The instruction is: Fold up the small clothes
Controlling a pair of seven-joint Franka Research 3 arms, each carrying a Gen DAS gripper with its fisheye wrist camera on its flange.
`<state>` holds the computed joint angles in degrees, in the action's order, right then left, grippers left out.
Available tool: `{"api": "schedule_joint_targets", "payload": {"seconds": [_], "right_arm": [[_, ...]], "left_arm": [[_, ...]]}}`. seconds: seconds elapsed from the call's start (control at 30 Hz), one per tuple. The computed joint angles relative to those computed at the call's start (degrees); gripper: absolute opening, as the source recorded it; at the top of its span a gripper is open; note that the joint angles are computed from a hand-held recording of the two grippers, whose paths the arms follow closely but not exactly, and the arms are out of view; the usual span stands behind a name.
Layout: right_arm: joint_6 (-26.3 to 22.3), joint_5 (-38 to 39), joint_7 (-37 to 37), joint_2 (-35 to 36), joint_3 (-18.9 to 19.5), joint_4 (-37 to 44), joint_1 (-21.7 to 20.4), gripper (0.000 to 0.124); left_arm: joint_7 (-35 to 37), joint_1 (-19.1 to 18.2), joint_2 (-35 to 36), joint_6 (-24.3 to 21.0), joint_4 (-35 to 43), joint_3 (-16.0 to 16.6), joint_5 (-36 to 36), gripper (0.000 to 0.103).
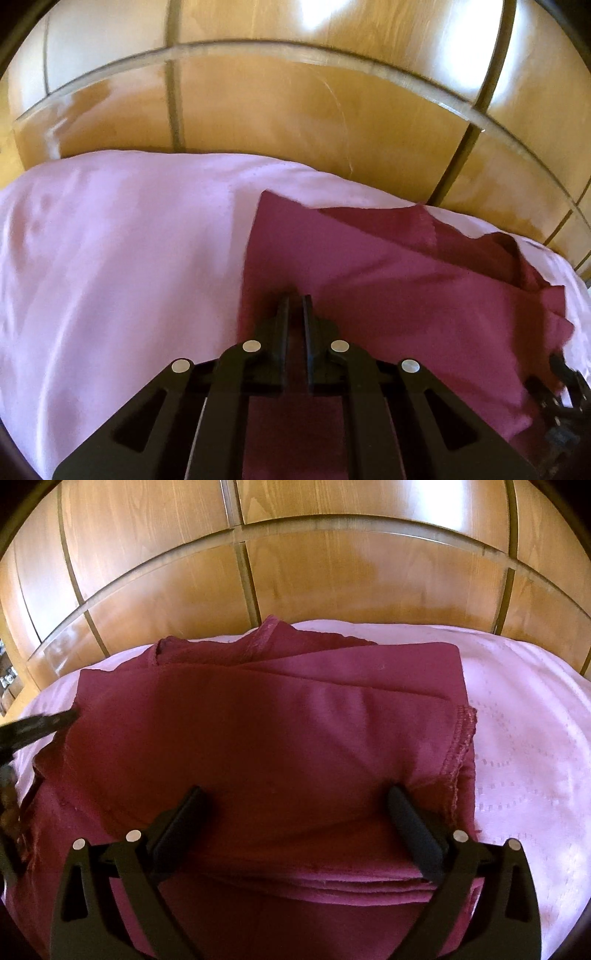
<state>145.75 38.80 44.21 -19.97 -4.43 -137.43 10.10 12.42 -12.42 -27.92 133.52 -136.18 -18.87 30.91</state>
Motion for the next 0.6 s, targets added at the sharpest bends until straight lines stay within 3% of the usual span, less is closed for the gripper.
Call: {"api": "schedule_joint_targets", "payload": {"seconds": [0.3, 0.37, 0.4, 0.43, 0.6], "right_arm": [[0.8, -5.4, 3.2, -1.2, 2.0, -0.3, -1.2, 0.1], [0.0, -7.1, 5.1, -2.5, 2.2, -0.8, -1.5, 0.1], [-1.2, -7.2, 5.7, -3.6, 1.8, -1.1, -1.4, 0.101], [-2.1, -7.1, 5.8, -4.8, 1.3, -1.5, -1.2, 0.101], [-6.7, -7.7, 5.0, -12.1, -0.5, -4.9, -1.4, 0.101]], "left_arm": [[-3.6, -7.8, -12.9, -13.0, -3.3, -7.3, -2.5, 0.006], [-4.9, -9.8, -15.1, -17.0, -3.4, -9.2, -3.4, 0.027], [-6.0, -10.4, -16.2, -18.8, -3.5, -10.1, -3.4, 0.054], [-7.3, -11.0, -17.2, -20.2, -3.6, -11.0, -3.2, 0.066], [-10.3, -14.8, -19.9, -25.2, -4.0, -12.4, -4.1, 0.066]]}}
